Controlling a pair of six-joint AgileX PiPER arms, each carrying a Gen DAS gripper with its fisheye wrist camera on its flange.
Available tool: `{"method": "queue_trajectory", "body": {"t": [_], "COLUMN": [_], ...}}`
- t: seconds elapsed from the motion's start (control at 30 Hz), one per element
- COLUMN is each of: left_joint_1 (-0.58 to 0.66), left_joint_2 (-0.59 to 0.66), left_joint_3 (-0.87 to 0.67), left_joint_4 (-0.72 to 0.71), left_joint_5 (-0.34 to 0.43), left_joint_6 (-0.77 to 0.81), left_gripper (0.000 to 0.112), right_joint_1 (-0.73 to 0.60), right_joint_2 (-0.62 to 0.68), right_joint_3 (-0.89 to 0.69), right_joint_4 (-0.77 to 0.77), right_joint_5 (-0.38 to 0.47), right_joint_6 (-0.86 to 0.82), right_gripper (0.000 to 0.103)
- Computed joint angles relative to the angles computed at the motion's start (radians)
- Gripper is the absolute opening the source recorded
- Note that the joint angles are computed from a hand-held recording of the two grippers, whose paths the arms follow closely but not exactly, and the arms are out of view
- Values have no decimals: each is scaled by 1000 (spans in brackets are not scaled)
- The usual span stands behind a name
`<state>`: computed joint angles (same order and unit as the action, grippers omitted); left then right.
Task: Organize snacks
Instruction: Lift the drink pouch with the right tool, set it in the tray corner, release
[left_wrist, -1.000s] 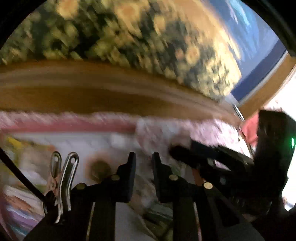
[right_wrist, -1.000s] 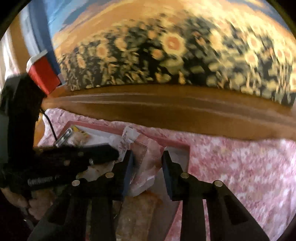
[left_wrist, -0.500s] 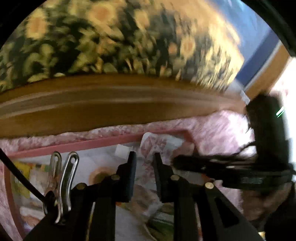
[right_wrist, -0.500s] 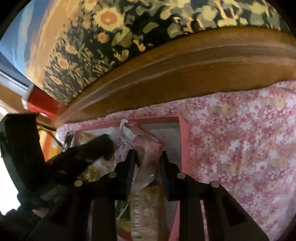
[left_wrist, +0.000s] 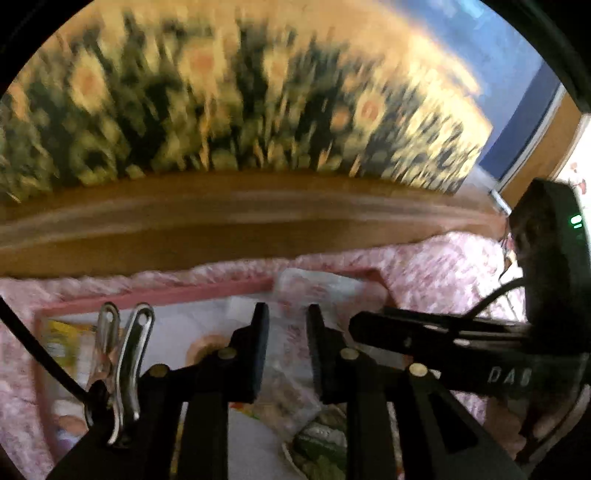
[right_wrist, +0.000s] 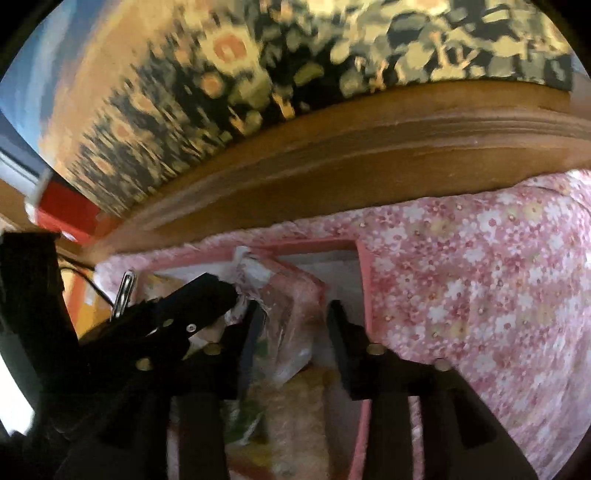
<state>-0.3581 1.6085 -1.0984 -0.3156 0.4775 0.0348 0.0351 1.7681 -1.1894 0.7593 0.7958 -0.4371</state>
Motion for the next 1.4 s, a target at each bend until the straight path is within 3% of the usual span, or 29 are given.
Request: {"method": "queue_trajectory", "body": {"t": [0.03, 0.1, 0.17, 0.4, 0.53, 0.63, 0.73, 0.83, 0.9, 0.93, 0.97, 1.17, 1.27, 1.4], "left_joint_1": [-1, -11, -13, 71, 108, 185, 258, 362, 429, 456, 490, 556, 541, 496], "left_joint_2": [-39, -106, -161, -365, -490, -575, -616, -657, -687, -693, -695, -623, -575, -545], "left_joint_3": [20, 48, 61, 177, 271, 350, 405, 439, 450, 449, 450, 436, 423, 415], "left_joint_4": [14, 108, 179, 46, 26, -77, -126, -171, -182, -190, -204, -260, -273, -268], "left_joint_5": [-17, -44, -32, 60, 121, 187, 256, 331, 360, 370, 380, 364, 342, 324], "left_joint_6": [-2, -66, -114, -2, 38, 132, 181, 251, 288, 305, 328, 386, 404, 419], "left_gripper": [41, 52, 52, 54, 55, 56, 56, 56, 56, 56, 56, 56, 56, 56], "right_joint_1": [-15, -35, -41, 11, 14, 28, 90, 110, 101, 77, 54, 32, 54, -10], "right_joint_2": [-23, -66, -120, -376, -493, -482, -316, -139, -45, 11, 36, 75, 93, 91], "right_joint_3": [27, 71, 113, 272, 368, 402, 319, 194, 112, 65, 50, 47, 43, 100], "right_joint_4": [44, 98, 113, 9, 67, 207, 189, 172, 165, 198, 253, 334, 367, 560], "right_joint_5": [-6, -22, -47, -161, -189, -253, -317, -290, -225, -137, -83, 35, 54, 141], "right_joint_6": [-21, -61, -79, -25, -128, -313, -320, -274, -247, -264, -297, -278, -276, -392], "right_gripper": [58, 59, 59, 59, 59, 61, 63, 63, 46, 32, 31, 26, 26, 26]}}
